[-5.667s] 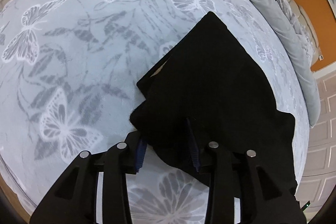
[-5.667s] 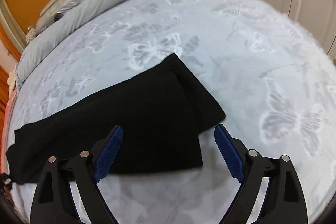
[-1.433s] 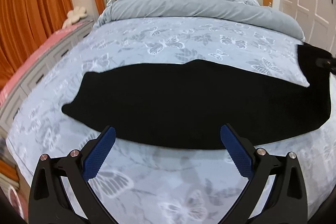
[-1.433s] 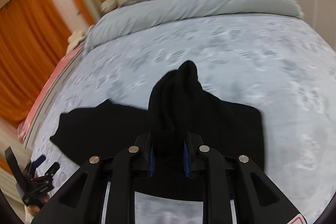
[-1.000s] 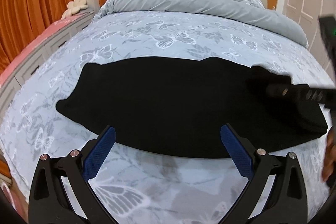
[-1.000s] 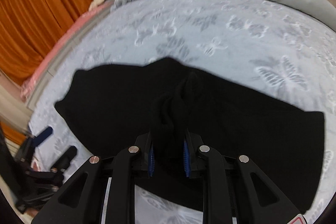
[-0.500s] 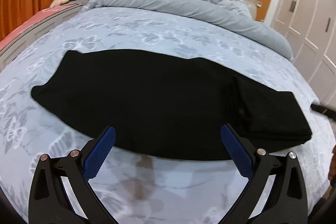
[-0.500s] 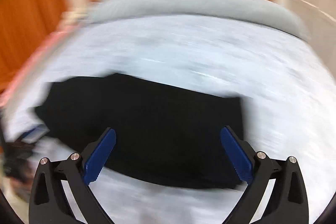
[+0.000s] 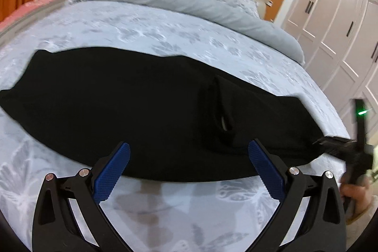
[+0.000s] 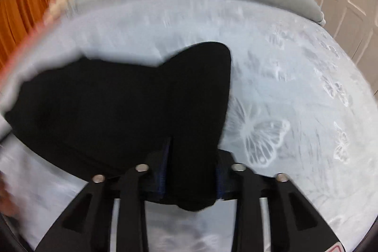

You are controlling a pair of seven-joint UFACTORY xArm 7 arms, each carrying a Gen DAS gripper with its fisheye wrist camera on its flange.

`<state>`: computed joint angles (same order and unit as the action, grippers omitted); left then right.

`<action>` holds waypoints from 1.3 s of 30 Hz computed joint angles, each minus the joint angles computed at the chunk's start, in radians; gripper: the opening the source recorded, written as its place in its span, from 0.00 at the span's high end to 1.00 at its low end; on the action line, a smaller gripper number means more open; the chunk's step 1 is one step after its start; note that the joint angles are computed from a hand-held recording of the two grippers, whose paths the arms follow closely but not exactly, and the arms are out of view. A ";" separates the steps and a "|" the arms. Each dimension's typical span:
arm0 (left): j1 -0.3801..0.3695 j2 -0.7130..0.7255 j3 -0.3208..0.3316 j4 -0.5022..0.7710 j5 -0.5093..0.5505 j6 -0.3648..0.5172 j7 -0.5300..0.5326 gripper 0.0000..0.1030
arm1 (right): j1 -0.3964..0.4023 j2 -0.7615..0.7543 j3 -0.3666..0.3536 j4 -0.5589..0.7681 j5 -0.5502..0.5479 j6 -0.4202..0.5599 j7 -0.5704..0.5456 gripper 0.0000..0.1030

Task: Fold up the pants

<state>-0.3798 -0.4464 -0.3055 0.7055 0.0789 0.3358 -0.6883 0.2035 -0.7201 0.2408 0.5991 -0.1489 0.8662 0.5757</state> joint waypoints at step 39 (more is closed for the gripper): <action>0.311 -0.050 0.215 0.012 -0.125 0.191 0.008 0.86 | 0.095 -0.078 0.125 0.073 -0.018 0.037 0.203 0.17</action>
<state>-0.0693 -0.4962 -0.0904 0.7172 -0.0459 0.5271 -0.6805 0.2985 -0.7981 0.3656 0.6718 -0.1674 0.9035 0.7790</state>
